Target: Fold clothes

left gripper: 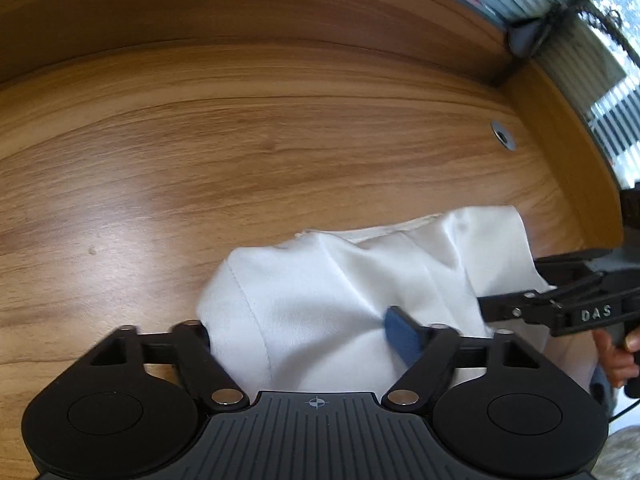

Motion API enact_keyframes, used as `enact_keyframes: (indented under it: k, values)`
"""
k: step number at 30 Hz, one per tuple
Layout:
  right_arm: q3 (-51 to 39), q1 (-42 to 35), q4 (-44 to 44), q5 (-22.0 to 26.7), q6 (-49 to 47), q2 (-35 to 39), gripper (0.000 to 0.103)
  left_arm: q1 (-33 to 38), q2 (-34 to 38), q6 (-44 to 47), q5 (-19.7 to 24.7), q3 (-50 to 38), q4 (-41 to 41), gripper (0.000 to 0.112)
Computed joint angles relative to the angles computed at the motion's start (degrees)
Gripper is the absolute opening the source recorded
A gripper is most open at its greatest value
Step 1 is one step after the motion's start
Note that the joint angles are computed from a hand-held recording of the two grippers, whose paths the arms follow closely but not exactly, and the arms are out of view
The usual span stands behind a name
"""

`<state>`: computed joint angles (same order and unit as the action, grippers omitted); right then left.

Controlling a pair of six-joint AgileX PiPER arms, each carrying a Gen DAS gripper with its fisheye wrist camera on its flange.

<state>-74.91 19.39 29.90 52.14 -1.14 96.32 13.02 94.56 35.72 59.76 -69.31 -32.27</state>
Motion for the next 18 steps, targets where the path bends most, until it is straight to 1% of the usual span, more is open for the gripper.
enact_keyframes:
  k: [1, 2, 3, 4, 7, 11, 14, 18]
  values:
    - [-0.18, 0.40, -0.59, 0.03, 0.88, -0.32, 0.042, -0.63, -0.34, -1.86, -0.14, 0.01, 0.90, 0.044]
    - [-0.37, 0.80, -1.36, 0.03, 2.01, -0.75, 0.035, -0.62, -0.48, -3.72, 0.12, -0.16, 1.29, 0.035]
    - [-0.56, 1.20, -2.14, 0.04, 3.15, -1.17, 0.031, 0.11, -0.71, -5.00, 0.67, -0.13, 0.83, 0.030]
    - [-0.75, 1.69, -2.91, -0.08, 4.71, -1.60, 0.030, 0.87, -0.88, -6.03, 1.26, -0.24, 0.16, 0.026]
    - [-1.40, 3.20, -4.83, -0.09, 9.47, -3.22, 0.028, 2.24, -2.43, -7.15, 2.55, -0.32, -0.20, 0.020]
    - [-3.02, 5.27, -6.32, 1.53, 13.40, -5.46, 0.027, 3.29, -5.27, -9.86, 5.35, -1.24, 2.06, 0.018]
    - [-5.40, 7.28, -7.00, 2.47, 14.92, -5.76, 0.027, 4.65, -8.47, -10.96, 5.52, -0.59, 2.94, 0.017]
    - [-9.10, 8.66, -4.77, 3.91, 13.24, -4.25, 0.026, 8.31, -12.33, -13.03, 6.15, -0.36, 4.81, 0.017]
